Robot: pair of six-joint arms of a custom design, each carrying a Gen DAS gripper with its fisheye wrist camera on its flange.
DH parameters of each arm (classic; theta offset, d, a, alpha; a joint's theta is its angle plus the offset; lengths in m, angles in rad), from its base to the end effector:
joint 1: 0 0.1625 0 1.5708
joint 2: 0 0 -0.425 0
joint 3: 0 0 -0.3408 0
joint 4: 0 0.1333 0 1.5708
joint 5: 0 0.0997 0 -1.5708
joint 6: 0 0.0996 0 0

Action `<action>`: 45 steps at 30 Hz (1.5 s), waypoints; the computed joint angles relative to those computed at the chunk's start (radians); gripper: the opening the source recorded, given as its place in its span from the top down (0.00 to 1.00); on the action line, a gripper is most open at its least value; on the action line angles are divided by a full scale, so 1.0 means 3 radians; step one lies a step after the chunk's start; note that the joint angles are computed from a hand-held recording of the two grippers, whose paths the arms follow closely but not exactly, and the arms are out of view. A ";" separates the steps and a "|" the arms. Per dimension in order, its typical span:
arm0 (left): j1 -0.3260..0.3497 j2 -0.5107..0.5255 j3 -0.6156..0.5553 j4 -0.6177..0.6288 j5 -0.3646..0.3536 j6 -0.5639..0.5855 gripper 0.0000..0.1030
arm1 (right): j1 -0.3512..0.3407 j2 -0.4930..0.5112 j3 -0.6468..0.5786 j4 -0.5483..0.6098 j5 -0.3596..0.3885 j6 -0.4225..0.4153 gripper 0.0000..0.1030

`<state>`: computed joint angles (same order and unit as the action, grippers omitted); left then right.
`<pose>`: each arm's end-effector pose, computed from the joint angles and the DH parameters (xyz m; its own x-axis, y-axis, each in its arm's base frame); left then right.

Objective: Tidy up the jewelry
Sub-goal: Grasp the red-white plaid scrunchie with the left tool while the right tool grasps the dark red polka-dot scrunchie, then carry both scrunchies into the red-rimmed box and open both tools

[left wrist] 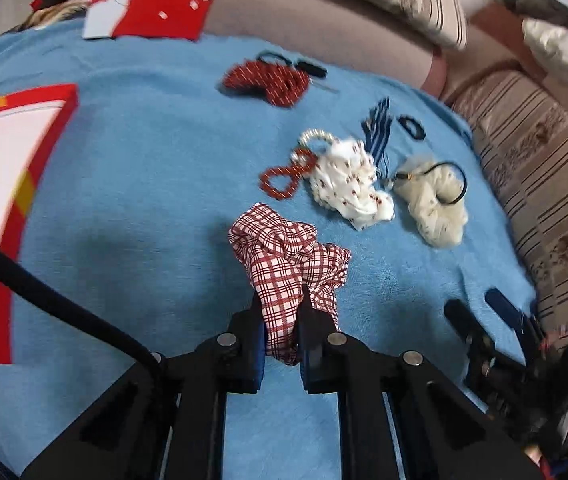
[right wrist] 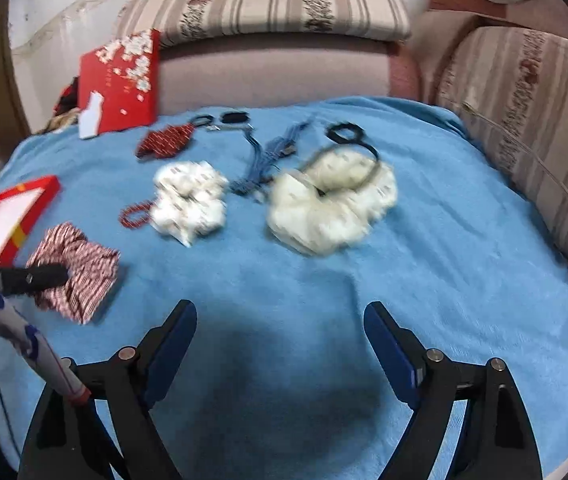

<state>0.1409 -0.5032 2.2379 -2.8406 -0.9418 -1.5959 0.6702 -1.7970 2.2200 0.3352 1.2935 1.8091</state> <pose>-0.3391 -0.2419 -0.0855 -0.8884 -0.1465 -0.4350 0.1253 0.8342 -0.5370 -0.0699 -0.2603 0.2985 -0.7014 -0.2663 0.6611 -0.6047 0.7133 -0.3543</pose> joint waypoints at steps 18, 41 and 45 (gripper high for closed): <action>-0.0209 -0.0915 0.0859 0.0342 0.0610 -0.0407 0.88 | 0.2511 0.1821 -0.1094 -0.0113 0.1597 0.1828 0.30; 0.0139 -0.2505 0.1477 0.2008 0.0738 -0.2008 0.88 | 0.3227 0.2457 -0.1494 0.0286 0.1648 0.2457 0.88; 0.0197 -0.2708 0.1473 0.2413 0.0733 -0.2219 0.88 | 0.3492 0.2592 -0.1388 0.0313 0.1431 0.2571 0.88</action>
